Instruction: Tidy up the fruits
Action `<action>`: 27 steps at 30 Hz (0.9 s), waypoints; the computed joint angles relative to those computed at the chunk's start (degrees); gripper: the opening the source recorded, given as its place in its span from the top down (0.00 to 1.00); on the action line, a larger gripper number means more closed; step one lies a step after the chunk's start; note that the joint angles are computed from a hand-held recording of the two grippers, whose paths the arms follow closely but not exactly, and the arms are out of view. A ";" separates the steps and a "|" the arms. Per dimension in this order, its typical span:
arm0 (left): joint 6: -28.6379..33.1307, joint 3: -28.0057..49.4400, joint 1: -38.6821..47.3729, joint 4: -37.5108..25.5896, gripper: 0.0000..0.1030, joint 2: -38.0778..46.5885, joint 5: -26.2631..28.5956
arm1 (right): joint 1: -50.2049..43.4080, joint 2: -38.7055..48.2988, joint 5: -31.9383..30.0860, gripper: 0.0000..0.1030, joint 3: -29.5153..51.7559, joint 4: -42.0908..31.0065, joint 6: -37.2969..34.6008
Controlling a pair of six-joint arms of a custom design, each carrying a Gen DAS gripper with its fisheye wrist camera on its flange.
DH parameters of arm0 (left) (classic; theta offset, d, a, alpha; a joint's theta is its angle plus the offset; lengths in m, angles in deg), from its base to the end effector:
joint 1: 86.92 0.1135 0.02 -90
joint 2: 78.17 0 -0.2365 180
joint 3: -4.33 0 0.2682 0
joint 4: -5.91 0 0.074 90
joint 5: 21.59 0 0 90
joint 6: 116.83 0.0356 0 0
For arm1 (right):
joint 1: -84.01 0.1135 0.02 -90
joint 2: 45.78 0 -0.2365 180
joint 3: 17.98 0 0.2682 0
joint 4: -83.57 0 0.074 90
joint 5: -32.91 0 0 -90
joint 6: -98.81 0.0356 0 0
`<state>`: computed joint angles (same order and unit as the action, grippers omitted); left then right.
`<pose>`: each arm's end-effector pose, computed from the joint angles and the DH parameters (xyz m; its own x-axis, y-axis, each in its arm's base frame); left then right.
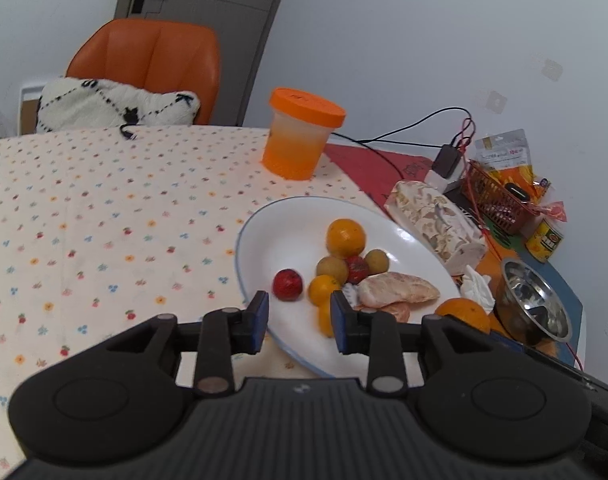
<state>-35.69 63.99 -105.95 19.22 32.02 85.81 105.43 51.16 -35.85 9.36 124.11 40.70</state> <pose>0.3350 -0.1268 0.0631 -0.6476 0.0679 -0.7590 0.4418 0.8450 -0.3014 0.2242 0.0741 0.0448 -0.4080 0.3689 -0.8351 0.2002 0.9286 0.3124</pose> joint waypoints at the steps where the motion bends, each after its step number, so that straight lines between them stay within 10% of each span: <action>1: 0.04 -0.31 0.15 -0.06 0.64 -0.29 -0.42 | -0.09 0.18 -0.07 0.62 0.06 0.16 0.04; 11: 1.31 -4.78 2.70 2.59 0.21 -3.65 -1.23 | -0.04 3.19 -1.02 0.61 1.71 2.37 0.75; 16: 1.43 -4.27 3.47 0.18 0.15 -4.12 -0.20 | 2.05 2.52 1.37 0.39 1.52 2.53 -0.16; 27: 1.98 -6.60 4.64 -4.39 0.12 -8.38 -0.36 | 3.03 -7.75 2.01 0.27 -1.69 -5.86 1.45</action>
<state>-33.71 57.39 -101.31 14.82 23.64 85.45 108.46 43.41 -33.84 7.67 118.25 42.15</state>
